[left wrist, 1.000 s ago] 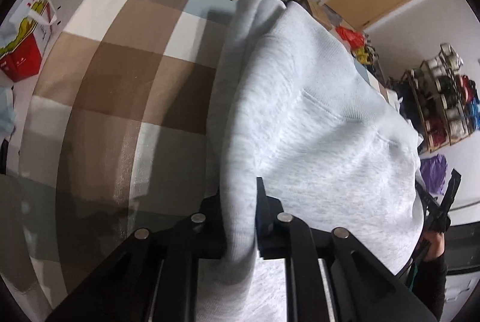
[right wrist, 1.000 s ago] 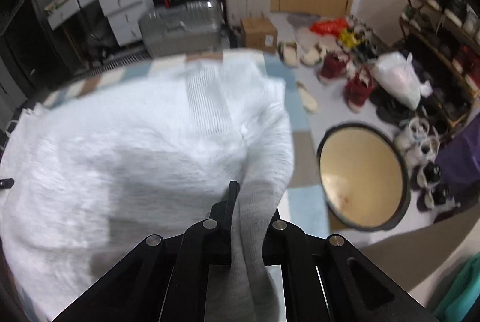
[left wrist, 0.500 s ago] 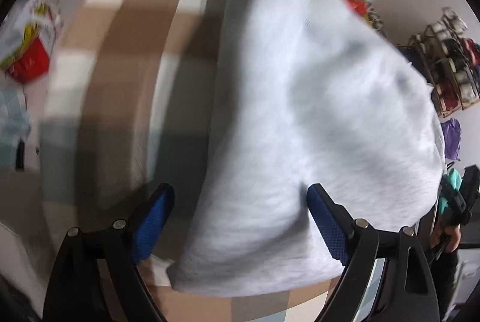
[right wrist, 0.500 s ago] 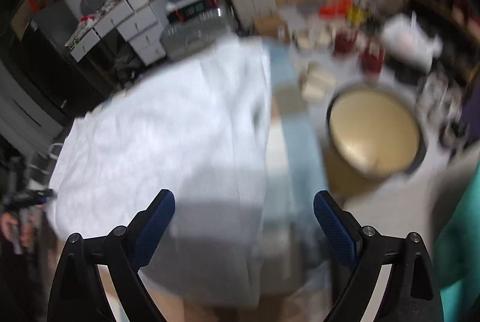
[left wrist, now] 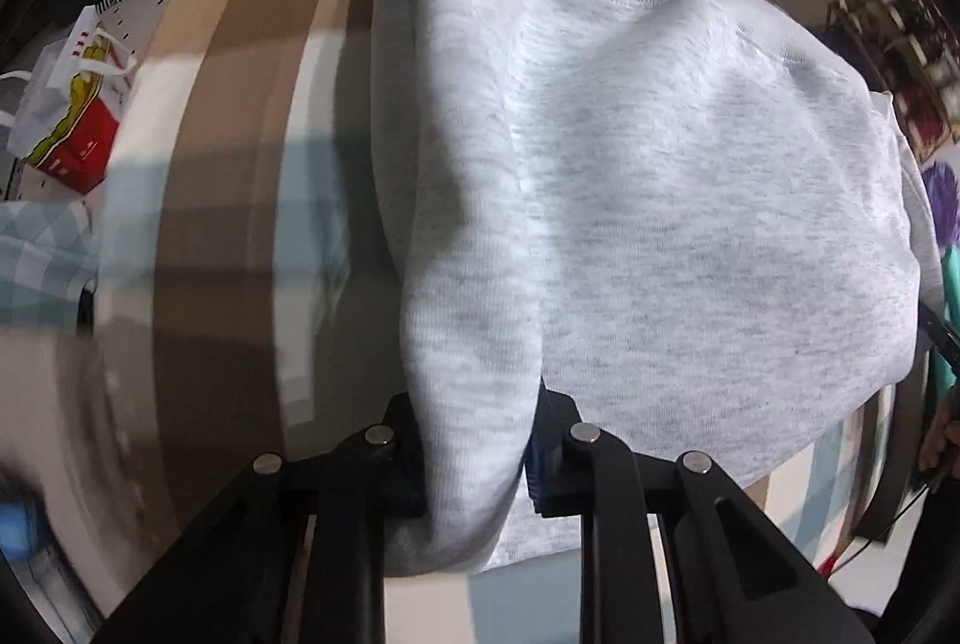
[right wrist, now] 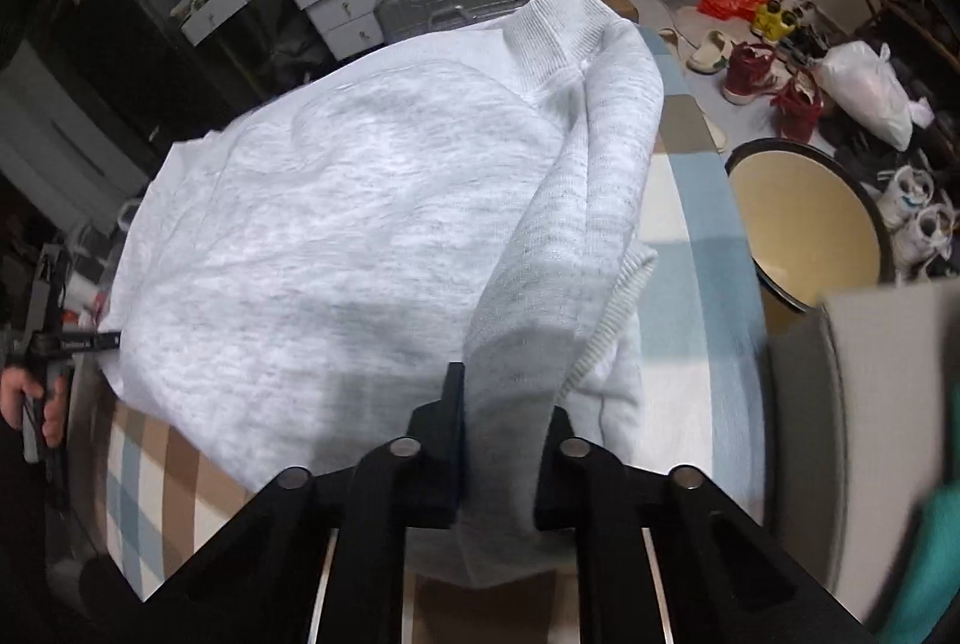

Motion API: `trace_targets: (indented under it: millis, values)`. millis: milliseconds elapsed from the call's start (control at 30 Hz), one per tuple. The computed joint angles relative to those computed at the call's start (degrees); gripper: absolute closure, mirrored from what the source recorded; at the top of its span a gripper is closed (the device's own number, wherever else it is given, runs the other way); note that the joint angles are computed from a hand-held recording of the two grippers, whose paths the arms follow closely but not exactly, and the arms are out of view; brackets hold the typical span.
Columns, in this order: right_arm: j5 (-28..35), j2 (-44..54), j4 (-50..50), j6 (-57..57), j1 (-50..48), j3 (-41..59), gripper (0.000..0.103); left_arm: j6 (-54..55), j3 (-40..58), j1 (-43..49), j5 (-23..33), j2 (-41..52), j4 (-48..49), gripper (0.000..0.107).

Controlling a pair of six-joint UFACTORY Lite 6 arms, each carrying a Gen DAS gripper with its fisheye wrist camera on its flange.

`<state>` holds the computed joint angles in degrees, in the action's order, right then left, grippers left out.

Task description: Fold large clothes

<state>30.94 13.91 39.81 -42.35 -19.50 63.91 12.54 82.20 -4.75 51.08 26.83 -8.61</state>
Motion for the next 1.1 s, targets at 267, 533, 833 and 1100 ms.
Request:
trace_targets:
  millis: [267,533,833,1100]
  values:
    - [12.0,-39.8,-4.5,-3.1,-5.8,-35.6,0.091,17.7,-31.0,14.4,6.5,-30.5,-5.0,0.085]
    - [24.1,-52.5,-4.6,-15.2,-23.0,-33.3,0.034,12.1,-16.5,11.3,12.0,-40.6,4.4,0.045]
    - [14.3,-20.3,-0.7,-12.3,-4.9,-4.4,0.018,19.8,0.5,-16.9,0.4,-18.5,7.4,0.014]
    - [8.7,-1.0,-15.3,-7.8,14.3,7.7,0.017,33.6,25.4,-15.8,12.7,7.4,1.0,0.014]
